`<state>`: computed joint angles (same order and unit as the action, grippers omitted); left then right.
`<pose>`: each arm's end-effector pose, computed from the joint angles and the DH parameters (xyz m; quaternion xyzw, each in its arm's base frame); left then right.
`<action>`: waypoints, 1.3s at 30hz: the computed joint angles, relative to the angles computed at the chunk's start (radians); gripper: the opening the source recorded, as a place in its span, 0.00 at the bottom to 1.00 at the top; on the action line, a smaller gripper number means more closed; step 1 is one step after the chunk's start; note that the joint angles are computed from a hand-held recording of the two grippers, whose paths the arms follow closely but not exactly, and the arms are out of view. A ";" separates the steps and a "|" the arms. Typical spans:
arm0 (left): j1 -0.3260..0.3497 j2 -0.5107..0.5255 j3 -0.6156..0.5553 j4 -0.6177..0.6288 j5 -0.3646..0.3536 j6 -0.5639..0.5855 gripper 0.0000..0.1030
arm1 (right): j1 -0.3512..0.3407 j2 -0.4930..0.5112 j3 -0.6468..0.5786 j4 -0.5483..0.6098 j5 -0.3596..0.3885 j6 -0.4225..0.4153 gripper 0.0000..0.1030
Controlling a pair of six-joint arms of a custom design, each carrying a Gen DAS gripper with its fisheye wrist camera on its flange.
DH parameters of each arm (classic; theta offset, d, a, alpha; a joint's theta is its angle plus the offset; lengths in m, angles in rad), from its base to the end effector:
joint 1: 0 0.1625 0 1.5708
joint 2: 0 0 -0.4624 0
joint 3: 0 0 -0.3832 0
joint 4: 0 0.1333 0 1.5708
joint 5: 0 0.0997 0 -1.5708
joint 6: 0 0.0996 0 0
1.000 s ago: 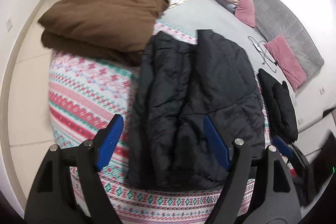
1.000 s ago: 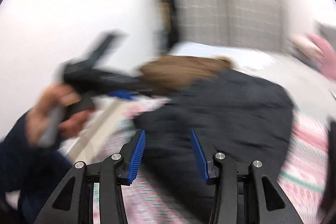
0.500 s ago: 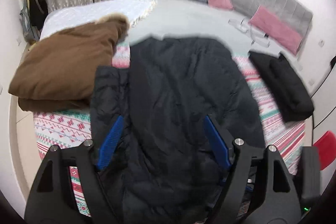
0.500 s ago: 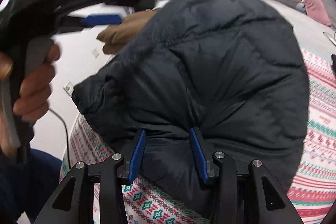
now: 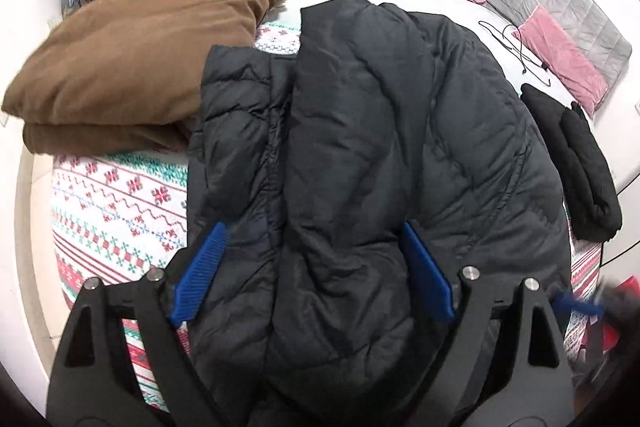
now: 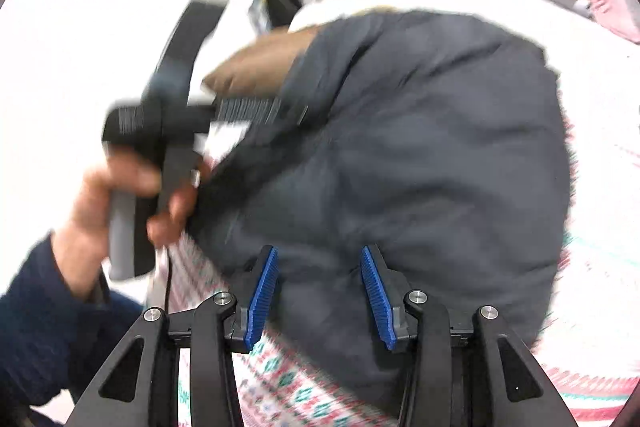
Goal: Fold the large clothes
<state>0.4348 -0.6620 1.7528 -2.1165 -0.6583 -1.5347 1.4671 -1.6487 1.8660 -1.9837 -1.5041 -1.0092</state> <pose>-0.4506 -0.4431 0.0030 -0.0550 0.8709 -0.3562 0.3340 0.0921 -0.4674 0.4628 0.4380 -0.8930 0.1004 0.0234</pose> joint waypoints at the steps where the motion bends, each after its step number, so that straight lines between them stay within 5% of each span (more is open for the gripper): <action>1: 0.002 0.000 0.004 -0.008 -0.003 0.001 0.88 | 0.004 0.019 -0.024 -0.020 0.008 0.026 0.43; 3: 0.005 0.004 -0.005 0.008 -0.005 0.004 0.89 | 0.027 0.080 -0.077 -0.088 -0.021 0.102 0.43; 8: 0.011 0.011 -0.016 0.000 -0.015 0.014 0.89 | 0.060 0.287 -0.303 -0.042 -0.058 0.326 0.43; 16: 0.025 0.004 -0.011 -0.036 -0.024 0.049 0.89 | 0.150 0.524 -0.448 -0.097 -0.320 0.399 0.43; 18: 0.024 -0.001 -0.004 -0.046 -0.027 0.060 0.89 | 0.143 0.551 -0.459 -0.079 -0.334 0.432 0.43; 24: 0.016 -0.033 0.017 -0.042 -0.067 0.027 0.89 | 0.203 0.558 -0.408 -0.183 -0.426 0.395 0.43; 27: 0.010 -0.062 0.049 -0.059 -0.073 -0.017 0.89 | 0.237 0.531 -0.408 -0.120 -0.307 0.356 0.42; 29: 0.009 -0.086 0.083 -0.105 -0.087 -0.043 0.88 | 0.285 0.522 -0.379 -0.120 -0.288 0.284 0.16; 30: 0.008 -0.100 0.106 -0.141 -0.091 -0.053 0.89 | 0.301 0.526 -0.371 -0.121 -0.293 0.271 0.11; 34: 0.007 -0.126 0.111 -0.033 -0.062 -0.168 0.88 | 0.369 0.557 -0.323 -0.173 -0.360 0.192 0.11; 39: 0.022 -0.142 0.137 -0.068 -0.065 -0.183 0.88 | 0.382 0.624 -0.310 -0.215 -0.406 0.218 0.11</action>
<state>0.4571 -0.8044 1.8897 -2.1841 -0.7234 -1.7181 1.8492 -1.0252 1.5557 -2.1985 -1.9104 -0.7909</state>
